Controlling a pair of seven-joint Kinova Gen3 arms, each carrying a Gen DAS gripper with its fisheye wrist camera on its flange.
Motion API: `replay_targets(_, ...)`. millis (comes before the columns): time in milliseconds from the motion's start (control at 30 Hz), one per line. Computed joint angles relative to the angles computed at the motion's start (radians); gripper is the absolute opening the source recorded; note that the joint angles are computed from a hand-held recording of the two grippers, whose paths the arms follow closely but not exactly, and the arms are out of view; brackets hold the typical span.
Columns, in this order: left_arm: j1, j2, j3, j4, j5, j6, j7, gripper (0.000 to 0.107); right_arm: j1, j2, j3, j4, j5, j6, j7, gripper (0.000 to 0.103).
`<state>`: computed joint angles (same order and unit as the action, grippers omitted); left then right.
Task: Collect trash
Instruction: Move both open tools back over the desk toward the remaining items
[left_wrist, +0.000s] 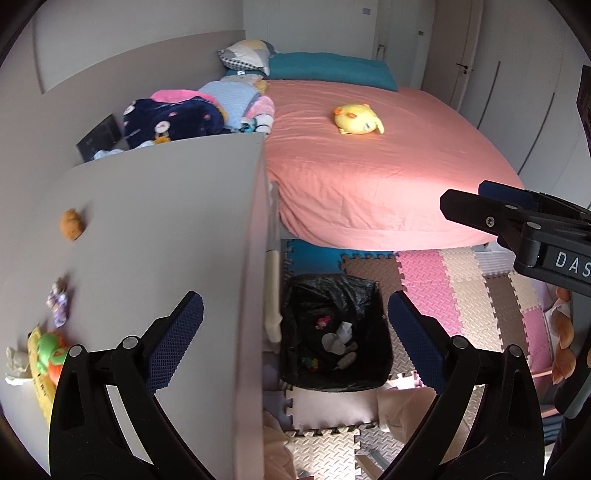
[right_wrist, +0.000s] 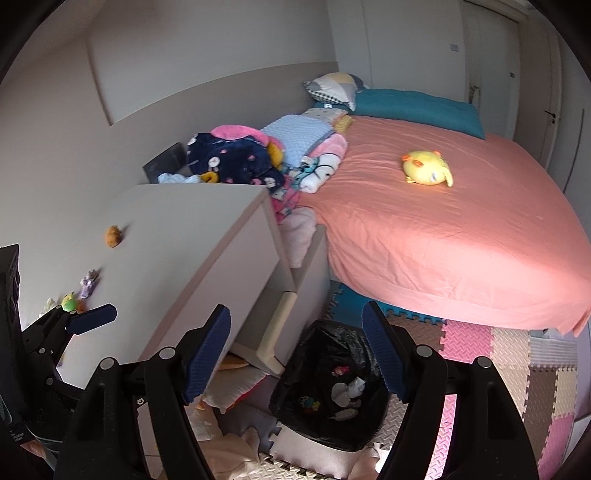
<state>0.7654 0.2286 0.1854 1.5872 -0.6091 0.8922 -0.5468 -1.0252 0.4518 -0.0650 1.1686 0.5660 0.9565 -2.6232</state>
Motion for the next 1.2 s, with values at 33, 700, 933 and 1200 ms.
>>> replay_targets(33,0.000,-0.011,-0.003,0.014,-0.001,0.004,0.005,0.097,-0.001,0.009,-0.005,-0.012,-0.003,0.000,0.008,0.074)
replay_targets(700,-0.136,-0.218,0.090,0.258,-0.046,0.076,0.195,0.097,-0.073,0.196,0.007,-0.305,-0.152,0.046,0.229,0.074)
replay_targets(933,-0.205,-0.286,0.129,0.330,-0.027,0.093,0.233,0.097,-0.096,0.262,0.022,-0.416,-0.209,0.067,0.304,0.075)
replay_targets(1200,-0.289,-0.367,0.157,0.411,0.012,0.099,0.246,0.097,-0.112,0.346,0.031,-0.564,-0.279,0.107,0.386,0.075)
